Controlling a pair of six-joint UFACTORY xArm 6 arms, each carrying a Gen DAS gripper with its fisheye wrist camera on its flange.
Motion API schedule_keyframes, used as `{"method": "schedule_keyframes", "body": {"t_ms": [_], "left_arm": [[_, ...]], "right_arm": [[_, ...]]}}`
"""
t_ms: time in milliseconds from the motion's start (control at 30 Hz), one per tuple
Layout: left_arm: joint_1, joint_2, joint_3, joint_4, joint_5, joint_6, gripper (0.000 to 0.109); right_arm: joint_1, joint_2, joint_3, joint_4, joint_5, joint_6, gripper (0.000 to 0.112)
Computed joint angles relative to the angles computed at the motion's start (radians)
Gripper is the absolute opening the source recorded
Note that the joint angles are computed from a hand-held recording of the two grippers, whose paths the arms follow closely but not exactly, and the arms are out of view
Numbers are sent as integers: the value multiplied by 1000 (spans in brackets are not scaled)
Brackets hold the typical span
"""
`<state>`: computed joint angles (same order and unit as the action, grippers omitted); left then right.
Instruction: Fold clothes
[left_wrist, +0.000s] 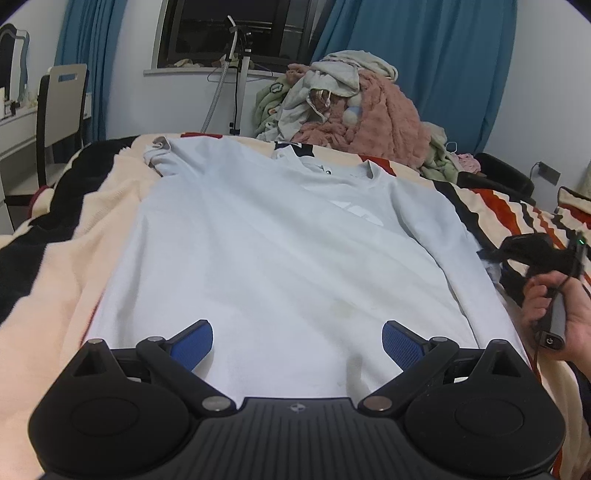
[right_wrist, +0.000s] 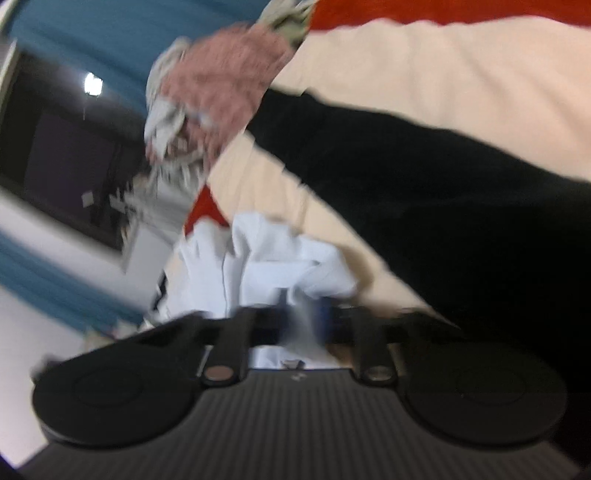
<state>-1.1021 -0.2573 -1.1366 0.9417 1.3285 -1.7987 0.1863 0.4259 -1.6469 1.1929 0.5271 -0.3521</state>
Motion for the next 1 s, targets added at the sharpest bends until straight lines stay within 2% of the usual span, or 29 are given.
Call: {"method": "schedule_keyframes", "body": {"t_ms": [33, 100, 233, 267, 400, 433, 500, 567, 600, 667, 733, 867, 933, 1000], "left_arm": [[7, 2, 0, -1, -10, -2, 99], [21, -5, 10, 1, -40, -14, 99], [29, -6, 17, 10, -70, -11, 99], [30, -4, 18, 12, -76, -5, 99], [52, -1, 28, 1, -124, 11, 99], [58, -1, 31, -2, -137, 14, 99], [60, 1, 30, 3, -149, 20, 99], [58, 3, 29, 12, -161, 25, 99], [54, 2, 29, 19, -166, 27, 99], [45, 5, 25, 30, -170, 32, 99], [36, 5, 22, 33, -181, 41, 97], [26, -6, 29, 17, -253, 65, 97], [35, -18, 47, -17, -351, 94, 95], [44, -20, 60, -61, -445, 131, 91]], "right_arm": [[4, 14, -29, -40, -5, 0, 7], [16, 25, -72, -100, -90, -33, 6], [11, 81, -146, -395, -293, 140, 5], [6, 95, -150, -464, -321, 187, 5], [-4, 128, -139, -605, -335, 235, 8], [-3, 135, -147, -582, -325, 206, 10], [-4, 126, -152, -489, -278, 108, 21], [7, 61, -87, -363, -287, -29, 68], [19, 16, -36, -291, -317, -110, 73], [40, -73, 53, -158, -360, -260, 76], [41, -172, 153, -152, -354, -281, 76], [33, -421, 382, -310, -316, -130, 76], [25, -563, 490, -308, -273, -92, 76], [17, -728, 614, -239, -232, -95, 76]]}}
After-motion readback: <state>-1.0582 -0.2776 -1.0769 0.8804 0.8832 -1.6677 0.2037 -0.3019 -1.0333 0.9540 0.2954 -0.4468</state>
